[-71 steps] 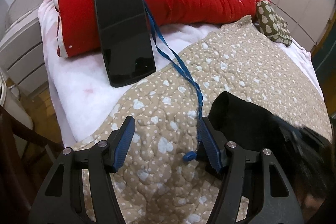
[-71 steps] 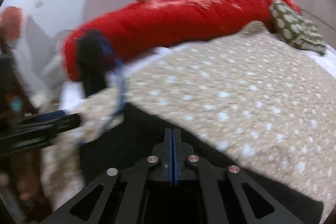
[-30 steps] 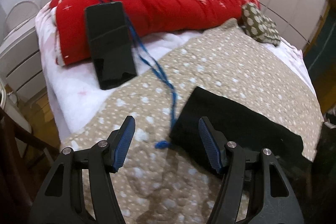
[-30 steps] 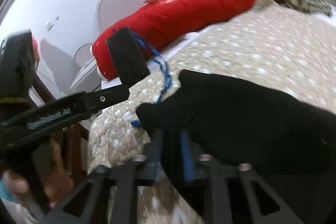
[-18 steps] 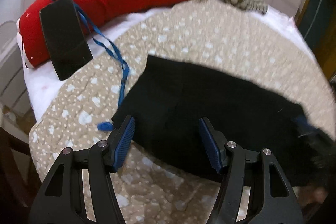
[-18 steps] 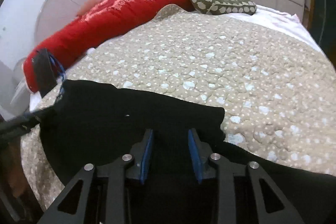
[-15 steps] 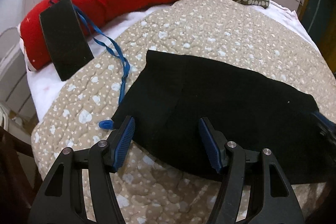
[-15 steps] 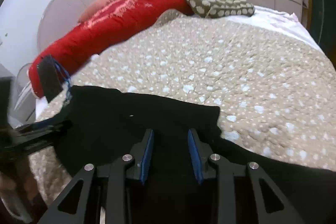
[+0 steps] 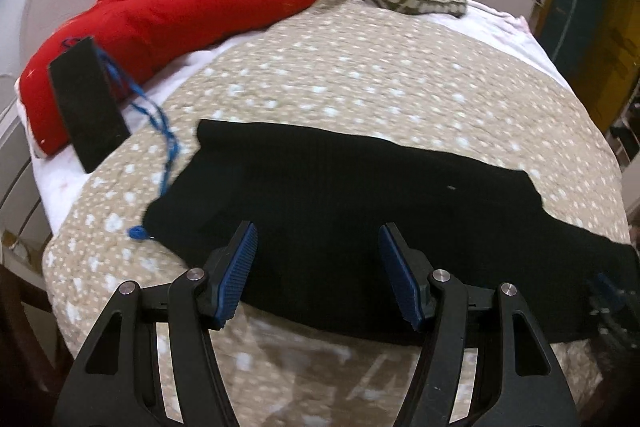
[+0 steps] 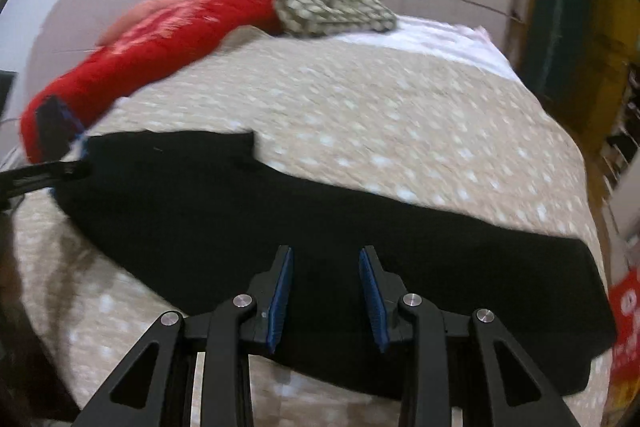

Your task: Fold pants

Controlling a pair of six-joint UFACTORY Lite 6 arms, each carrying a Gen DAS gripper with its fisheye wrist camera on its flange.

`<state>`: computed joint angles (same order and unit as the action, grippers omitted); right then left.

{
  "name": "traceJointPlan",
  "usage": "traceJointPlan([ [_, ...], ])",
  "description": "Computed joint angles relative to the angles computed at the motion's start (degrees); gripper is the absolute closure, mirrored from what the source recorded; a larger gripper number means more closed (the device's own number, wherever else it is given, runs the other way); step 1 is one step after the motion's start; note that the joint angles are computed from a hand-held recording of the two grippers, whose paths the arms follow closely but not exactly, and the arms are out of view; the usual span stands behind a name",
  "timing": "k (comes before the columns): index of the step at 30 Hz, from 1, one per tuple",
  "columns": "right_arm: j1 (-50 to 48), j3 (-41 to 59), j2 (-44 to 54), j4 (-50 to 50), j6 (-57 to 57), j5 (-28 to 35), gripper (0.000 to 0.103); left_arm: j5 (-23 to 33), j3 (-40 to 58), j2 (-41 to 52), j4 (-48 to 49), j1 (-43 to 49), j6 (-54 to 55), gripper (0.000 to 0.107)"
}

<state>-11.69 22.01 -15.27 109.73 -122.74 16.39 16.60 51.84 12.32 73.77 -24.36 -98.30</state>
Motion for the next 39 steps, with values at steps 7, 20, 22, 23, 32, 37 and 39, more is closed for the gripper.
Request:
traceJointPlan([
  [7,-7.8,0.9,0.3,-14.7,12.1,6.2,0.070,1.3,2.0,1.6,-1.4,-5.4,0.4,0.044],
  [20,-30.3,3.9,7.2,-21.5,8.8,16.2,0.070,0.6,4.3,6.8,0.5,-8.1,-2.3,0.044],
  [22,-33.6,4.1,7.4,-22.9,8.1,17.2,0.070,0.0,4.0,6.0,0.0,-8.5,-1.8,0.044],
  [23,-36.1,3.9,7.4,-23.9,7.6,18.3,0.070,-0.2,4.1,5.8,-0.6,-8.8,-1.1,0.044],
  [32,-53.0,11.2,15.2,-32.7,9.3,25.7,0.070,-1.8,13.6,10.8,-22.0,-14.6,23.7,0.044],
  [37,-59.0,16.5,21.3,-36.9,13.6,30.3,0.068,-3.4,26.4,20.5,-51.3,-17.7,53.7,0.044],
  [39,-60.4,17.9,23.6,-38.8,15.6,32.4,0.067,-0.3,34.4,25.3,-61.9,-19.2,65.6,0.044],
])
